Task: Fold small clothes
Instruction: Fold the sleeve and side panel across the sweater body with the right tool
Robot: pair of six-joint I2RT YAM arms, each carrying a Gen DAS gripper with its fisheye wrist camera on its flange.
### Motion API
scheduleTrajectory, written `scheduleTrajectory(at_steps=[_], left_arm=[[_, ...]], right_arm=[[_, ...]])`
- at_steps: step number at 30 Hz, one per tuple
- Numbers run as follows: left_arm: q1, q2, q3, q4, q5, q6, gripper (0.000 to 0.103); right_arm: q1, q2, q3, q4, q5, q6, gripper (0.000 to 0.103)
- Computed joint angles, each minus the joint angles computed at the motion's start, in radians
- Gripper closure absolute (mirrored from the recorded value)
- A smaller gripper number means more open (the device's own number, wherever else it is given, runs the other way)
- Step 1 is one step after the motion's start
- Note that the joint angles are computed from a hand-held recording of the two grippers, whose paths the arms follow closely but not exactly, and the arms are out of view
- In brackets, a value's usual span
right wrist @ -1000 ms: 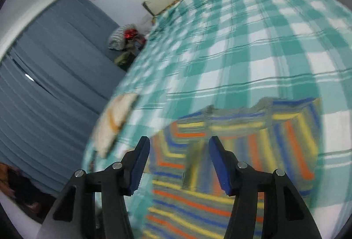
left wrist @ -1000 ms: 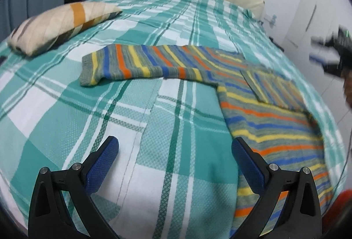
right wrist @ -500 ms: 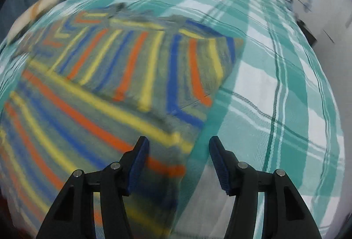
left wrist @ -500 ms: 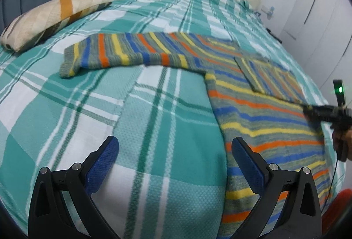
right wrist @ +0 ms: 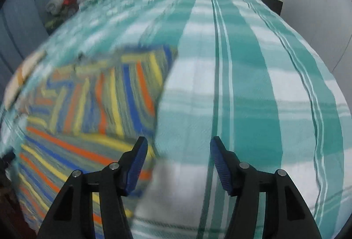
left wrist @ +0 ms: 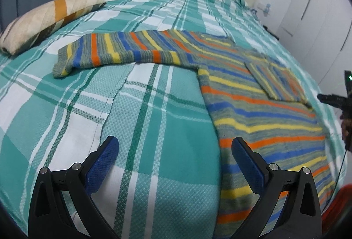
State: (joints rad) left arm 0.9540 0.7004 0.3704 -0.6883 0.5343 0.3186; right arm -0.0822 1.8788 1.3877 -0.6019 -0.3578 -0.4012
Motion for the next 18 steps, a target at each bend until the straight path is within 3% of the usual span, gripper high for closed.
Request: scheduleTrajectory(at_steps=[2,7,9,11,14,16,17,18], left_arm=[[-0.002,0.015,-0.002,0.020,0.000,-0.018,0.001],[-0.026,0.016,-0.009,0.034,-0.026,-0.030,0.001],[-0.031,0.012,-0.009,0.028,-0.032,-0.016,0.001],[-0.024,0.016,-0.006,0.024,-0.024,-0.007,0.001],[-0.027,0.037,-0.003,0.041,-0.021,-0.010,0.001],[-0.030,0.044,-0.003,0.050,-0.021,-0.016,0.001],[-0.033,0.052,-0.002,0.059,-0.021,-0.026,0.001],[-0.034,0.060,-0.001,0.067,-0.020,-0.035,0.001]], right_arm=[[0.040,0.067,0.132,-0.065,-0.007,0.035,0.049],[0.193,0.395,0.559,-0.221,0.109,0.121,0.050],[0.223,0.504,0.667,-0.255,0.182,0.122,0.098],[0.193,0.493,0.617,-0.141,0.189,0.207,0.099],[0.146,0.520,0.625,-0.119,0.178,0.316,0.098],[0.140,0.504,0.618,-0.126,0.151,0.315,0.083],[0.143,0.481,0.599,-0.121,0.167,0.307,0.066],[0.145,0.437,0.552,-0.090,0.179,0.301,0.061]])
